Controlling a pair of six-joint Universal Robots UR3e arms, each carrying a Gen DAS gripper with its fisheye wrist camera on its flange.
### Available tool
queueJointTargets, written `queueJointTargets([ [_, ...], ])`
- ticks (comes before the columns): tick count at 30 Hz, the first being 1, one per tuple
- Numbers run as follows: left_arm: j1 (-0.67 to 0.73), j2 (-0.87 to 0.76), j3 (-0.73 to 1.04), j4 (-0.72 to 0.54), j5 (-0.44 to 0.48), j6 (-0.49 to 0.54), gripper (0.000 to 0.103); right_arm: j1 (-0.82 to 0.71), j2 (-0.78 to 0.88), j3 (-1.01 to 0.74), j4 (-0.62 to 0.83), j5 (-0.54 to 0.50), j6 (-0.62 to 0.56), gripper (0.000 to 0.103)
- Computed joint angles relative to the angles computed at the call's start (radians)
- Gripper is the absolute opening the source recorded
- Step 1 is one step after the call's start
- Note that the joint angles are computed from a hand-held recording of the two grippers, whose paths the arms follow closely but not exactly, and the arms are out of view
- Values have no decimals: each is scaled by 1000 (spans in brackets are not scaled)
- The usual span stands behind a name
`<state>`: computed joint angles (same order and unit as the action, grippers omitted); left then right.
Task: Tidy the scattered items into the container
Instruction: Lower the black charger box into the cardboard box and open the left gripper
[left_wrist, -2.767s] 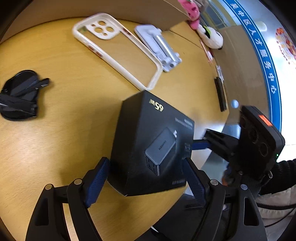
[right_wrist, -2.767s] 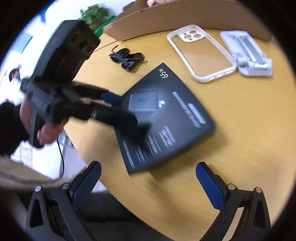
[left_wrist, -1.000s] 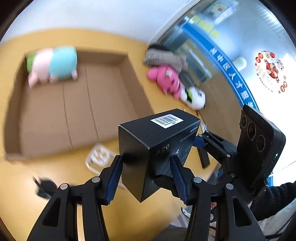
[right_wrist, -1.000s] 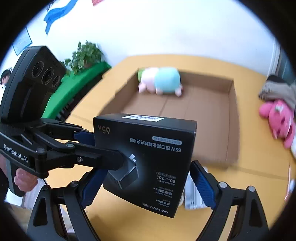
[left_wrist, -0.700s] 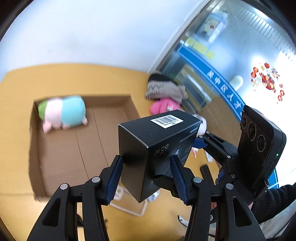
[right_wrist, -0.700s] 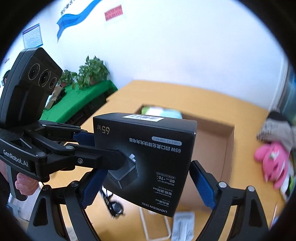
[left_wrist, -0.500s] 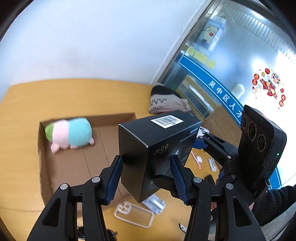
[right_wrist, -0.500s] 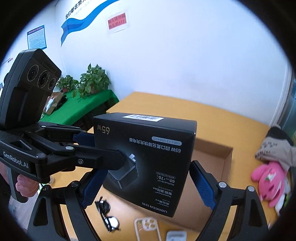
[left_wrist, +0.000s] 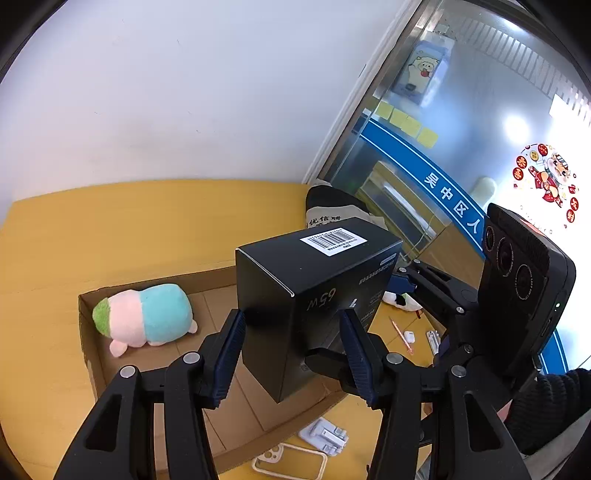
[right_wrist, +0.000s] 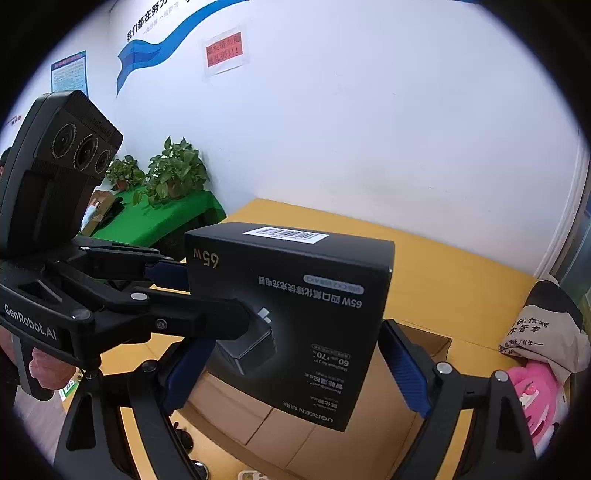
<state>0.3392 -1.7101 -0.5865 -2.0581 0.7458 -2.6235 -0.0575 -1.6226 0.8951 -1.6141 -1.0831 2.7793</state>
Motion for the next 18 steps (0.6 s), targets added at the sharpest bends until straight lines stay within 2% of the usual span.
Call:
queueJointTargets([
  [7,-89,-149,71,87,44,-64,56,-29,64,33,-45,-7,-21,90],
  [18,-174,-264,-74,286,70,-148,56,-105,111,204,-122,0,-69,90],
])
